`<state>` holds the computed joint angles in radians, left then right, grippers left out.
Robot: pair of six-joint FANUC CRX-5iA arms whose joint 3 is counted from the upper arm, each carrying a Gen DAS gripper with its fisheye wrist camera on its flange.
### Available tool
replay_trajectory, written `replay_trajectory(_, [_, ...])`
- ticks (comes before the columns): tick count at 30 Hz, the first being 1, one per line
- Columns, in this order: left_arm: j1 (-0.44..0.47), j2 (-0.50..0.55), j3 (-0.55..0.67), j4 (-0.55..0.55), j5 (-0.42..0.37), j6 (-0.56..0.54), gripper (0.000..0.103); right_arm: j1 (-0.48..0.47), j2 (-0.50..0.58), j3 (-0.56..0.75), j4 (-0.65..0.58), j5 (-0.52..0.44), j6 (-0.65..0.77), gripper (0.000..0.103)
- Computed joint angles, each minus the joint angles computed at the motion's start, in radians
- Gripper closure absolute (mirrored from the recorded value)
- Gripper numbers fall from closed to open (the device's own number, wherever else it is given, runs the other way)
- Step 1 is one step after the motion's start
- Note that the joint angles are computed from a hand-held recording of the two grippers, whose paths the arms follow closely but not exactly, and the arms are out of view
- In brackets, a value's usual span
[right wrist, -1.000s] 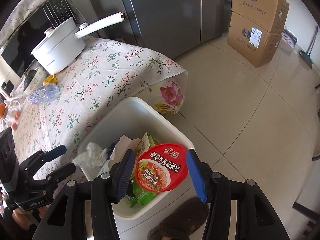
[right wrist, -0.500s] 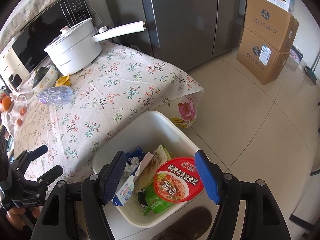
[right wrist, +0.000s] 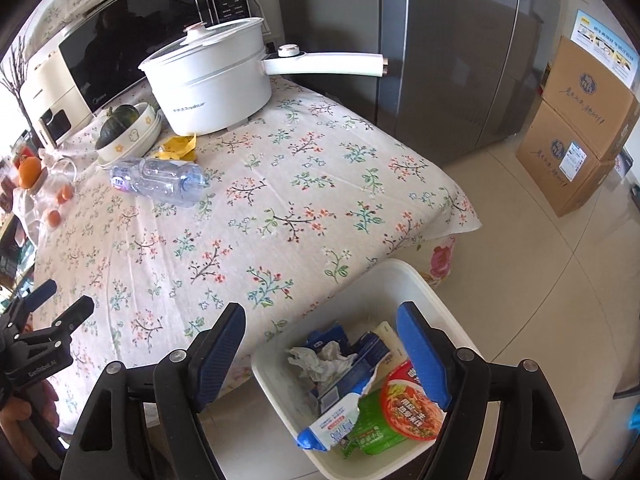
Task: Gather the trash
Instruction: 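Move both tools back over the table toward the bottle and wrapper, then grasp the clear plastic water bottle with the left tool, then grasp the yellow snack wrapper with the right tool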
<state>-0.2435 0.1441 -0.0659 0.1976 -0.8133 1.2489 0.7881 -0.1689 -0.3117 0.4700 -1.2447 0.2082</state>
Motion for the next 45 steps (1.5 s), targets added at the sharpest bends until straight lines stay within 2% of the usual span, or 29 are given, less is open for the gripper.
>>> replay_trajectory(5, [0.007, 0.105, 0.149, -0.019, -0.078, 0.128, 0.001, -0.053, 0.095, 0.066, -0.004, 0.042, 0.054, 0.022])
replay_trajectory(10, [-0.048, 0.229, 0.332, -0.076, -0.114, 0.267, 0.001, -0.091, 0.168, 0.107, 0.028, 0.009, 0.069, 0.022])
replay_trajectory(14, [-0.085, 0.367, 0.524, -0.091, -0.195, 0.369, 0.003, -0.117, 0.181, 0.113, 0.033, 0.031, 0.079, 0.022])
replay_trajectory(21, [-0.149, 0.579, 0.865, -0.282, -0.370, 0.569, 0.008, -0.134, 0.193, 0.099, 0.036, 0.039, 0.133, 0.022])
replay_trajectory(27, [-0.168, 0.672, 1.012, -0.372, -0.489, 0.597, 0.008, -0.157, 0.171, 0.070, 0.027, 0.042, 0.109, 0.022])
replay_trajectory(31, [-0.130, 0.620, 0.901, -0.287, -0.428, 0.558, 0.013, -0.161, 0.167, 0.073, 0.006, 0.061, 0.106, 0.022])
replay_trajectory(37, [-0.062, 0.504, 0.699, -0.180, -0.365, 0.372, 0.027, -0.139, 0.197, 0.103, 0.001, 0.063, 0.112, 0.022])
replay_trajectory(38, [-0.047, 0.486, 0.667, -0.163, -0.365, 0.345, 0.033, -0.136, 0.206, 0.112, -0.005, 0.066, 0.117, 0.022])
replay_trajectory(40, [-0.012, 0.439, 0.582, -0.113, -0.349, 0.276, 0.034, -0.128, 0.217, 0.128, -0.018, 0.081, 0.122, 0.022])
replay_trajectory(45, [0.055, 0.323, 0.410, -0.079, -0.319, 0.137, 0.038, -0.091, 0.246, 0.161, -0.008, 0.089, 0.134, 0.022])
